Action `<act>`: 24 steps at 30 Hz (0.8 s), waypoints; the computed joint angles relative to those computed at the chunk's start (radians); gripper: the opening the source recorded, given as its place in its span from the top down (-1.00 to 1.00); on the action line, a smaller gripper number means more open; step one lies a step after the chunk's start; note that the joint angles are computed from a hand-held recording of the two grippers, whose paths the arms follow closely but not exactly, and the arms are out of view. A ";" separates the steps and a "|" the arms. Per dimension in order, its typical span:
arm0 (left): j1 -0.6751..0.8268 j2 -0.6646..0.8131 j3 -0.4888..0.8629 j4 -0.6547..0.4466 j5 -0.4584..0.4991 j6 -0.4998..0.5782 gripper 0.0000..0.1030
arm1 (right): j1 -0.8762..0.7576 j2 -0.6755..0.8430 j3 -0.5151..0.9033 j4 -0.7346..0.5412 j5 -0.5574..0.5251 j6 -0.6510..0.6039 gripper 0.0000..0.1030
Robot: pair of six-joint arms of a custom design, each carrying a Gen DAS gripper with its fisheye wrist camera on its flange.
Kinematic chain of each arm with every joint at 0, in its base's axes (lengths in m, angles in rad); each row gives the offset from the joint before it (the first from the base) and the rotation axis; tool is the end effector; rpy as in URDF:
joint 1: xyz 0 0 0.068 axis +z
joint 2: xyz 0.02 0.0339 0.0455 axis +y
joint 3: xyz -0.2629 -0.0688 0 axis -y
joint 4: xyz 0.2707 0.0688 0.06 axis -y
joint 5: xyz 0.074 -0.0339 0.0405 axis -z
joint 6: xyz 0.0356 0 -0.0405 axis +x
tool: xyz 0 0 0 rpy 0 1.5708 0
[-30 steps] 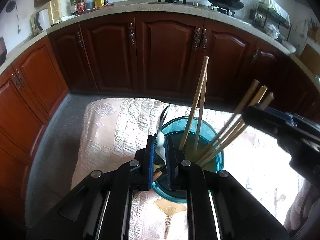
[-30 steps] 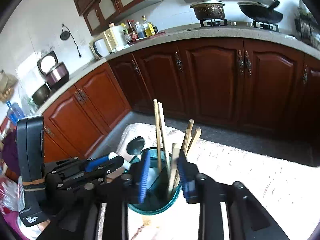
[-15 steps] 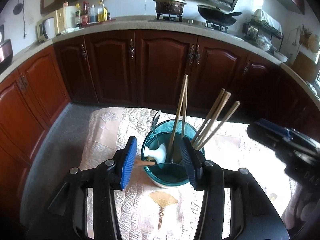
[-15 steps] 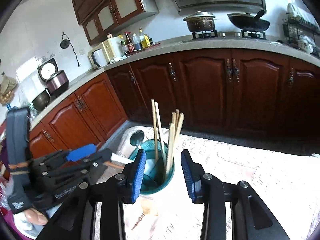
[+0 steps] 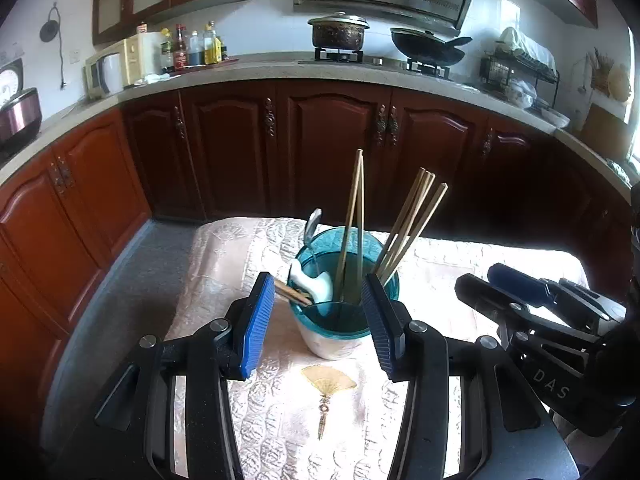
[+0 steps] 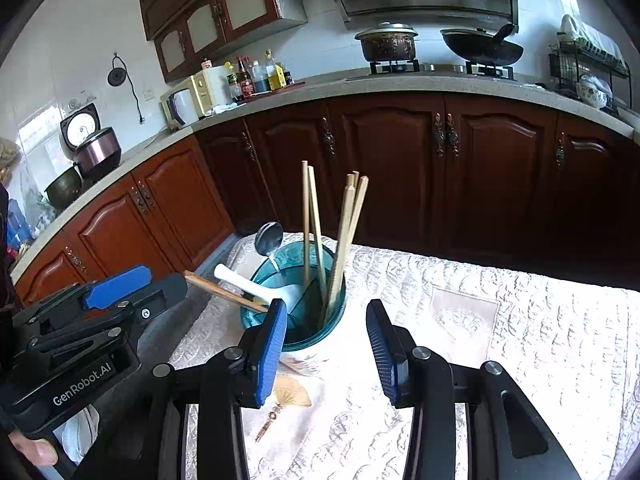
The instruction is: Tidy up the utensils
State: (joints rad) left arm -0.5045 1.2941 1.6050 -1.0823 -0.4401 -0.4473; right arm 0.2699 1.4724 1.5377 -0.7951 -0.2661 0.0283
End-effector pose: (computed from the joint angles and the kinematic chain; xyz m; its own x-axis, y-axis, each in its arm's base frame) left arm 0.2382 -0.1142 0.4323 -0.6237 -0.1026 -0.7749 -0.1108 0.9929 -0.0423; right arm 0.3263 0.1000 0.3804 -0.6550 -0.1529 -0.7400 -0.4278 0.8823 0.1963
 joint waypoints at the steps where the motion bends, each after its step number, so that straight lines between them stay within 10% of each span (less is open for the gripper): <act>1: -0.006 -0.007 -0.005 -0.002 -0.008 -0.008 0.13 | 0.005 -0.002 0.001 -0.001 0.006 0.002 0.23; 24: -0.057 -0.069 -0.036 -0.034 -0.121 -0.046 0.13 | 0.057 -0.016 0.006 -0.027 0.046 0.007 0.20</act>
State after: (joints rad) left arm -0.5611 1.2251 1.5690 -1.1160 -0.5609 -0.4935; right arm 0.3266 1.4562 1.5441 -0.8224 -0.2198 0.0354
